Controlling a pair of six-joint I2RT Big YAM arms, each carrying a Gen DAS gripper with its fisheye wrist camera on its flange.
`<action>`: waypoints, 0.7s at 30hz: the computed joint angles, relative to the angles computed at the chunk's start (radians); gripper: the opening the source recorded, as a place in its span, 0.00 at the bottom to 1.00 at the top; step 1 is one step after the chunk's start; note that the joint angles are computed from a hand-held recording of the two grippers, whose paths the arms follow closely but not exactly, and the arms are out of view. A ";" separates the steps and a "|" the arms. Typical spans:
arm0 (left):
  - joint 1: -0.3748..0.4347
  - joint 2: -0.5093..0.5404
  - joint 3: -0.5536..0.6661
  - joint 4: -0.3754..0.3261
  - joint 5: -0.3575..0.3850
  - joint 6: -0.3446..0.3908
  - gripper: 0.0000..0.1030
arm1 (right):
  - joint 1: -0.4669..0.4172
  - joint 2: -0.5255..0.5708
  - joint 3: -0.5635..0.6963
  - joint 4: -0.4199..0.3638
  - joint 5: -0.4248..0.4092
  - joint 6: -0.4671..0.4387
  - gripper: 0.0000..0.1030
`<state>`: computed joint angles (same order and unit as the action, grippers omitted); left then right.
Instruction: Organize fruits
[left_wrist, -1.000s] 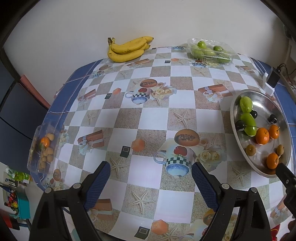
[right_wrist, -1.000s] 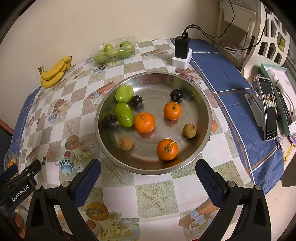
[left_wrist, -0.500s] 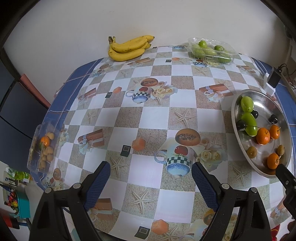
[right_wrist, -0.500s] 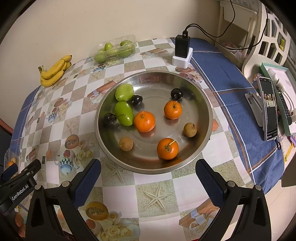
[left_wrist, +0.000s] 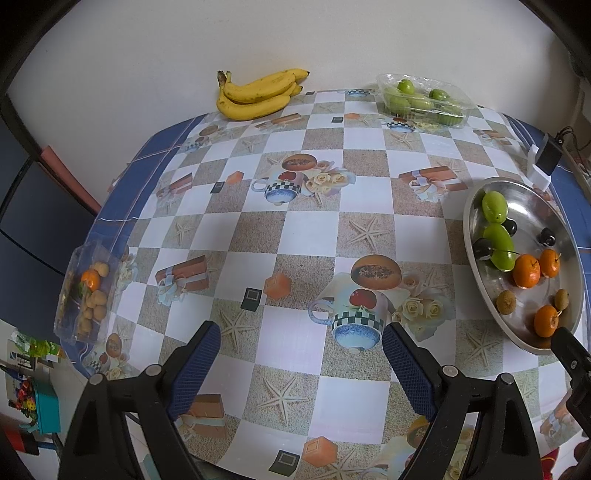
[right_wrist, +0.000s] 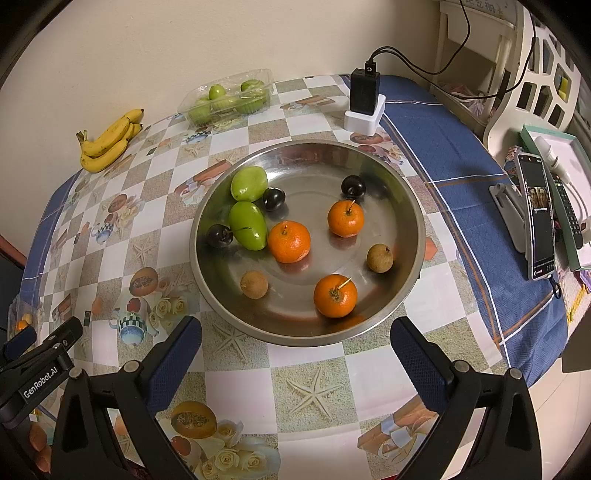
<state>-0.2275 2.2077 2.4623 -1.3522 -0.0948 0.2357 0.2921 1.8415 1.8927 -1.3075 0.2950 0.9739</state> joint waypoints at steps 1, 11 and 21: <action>0.000 -0.001 -0.001 0.001 0.000 0.000 0.89 | 0.000 0.001 0.001 -0.001 0.000 0.000 0.99; 0.001 0.000 0.000 0.000 0.001 0.001 0.89 | 0.000 0.001 0.002 -0.001 -0.001 -0.001 0.99; 0.002 0.002 0.002 -0.002 0.002 0.002 0.89 | -0.002 0.002 0.004 -0.002 -0.002 -0.002 0.99</action>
<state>-0.2260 2.2096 2.4644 -1.3544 -0.0928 0.2379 0.2902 1.8437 1.8969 -1.3096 0.2930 0.9721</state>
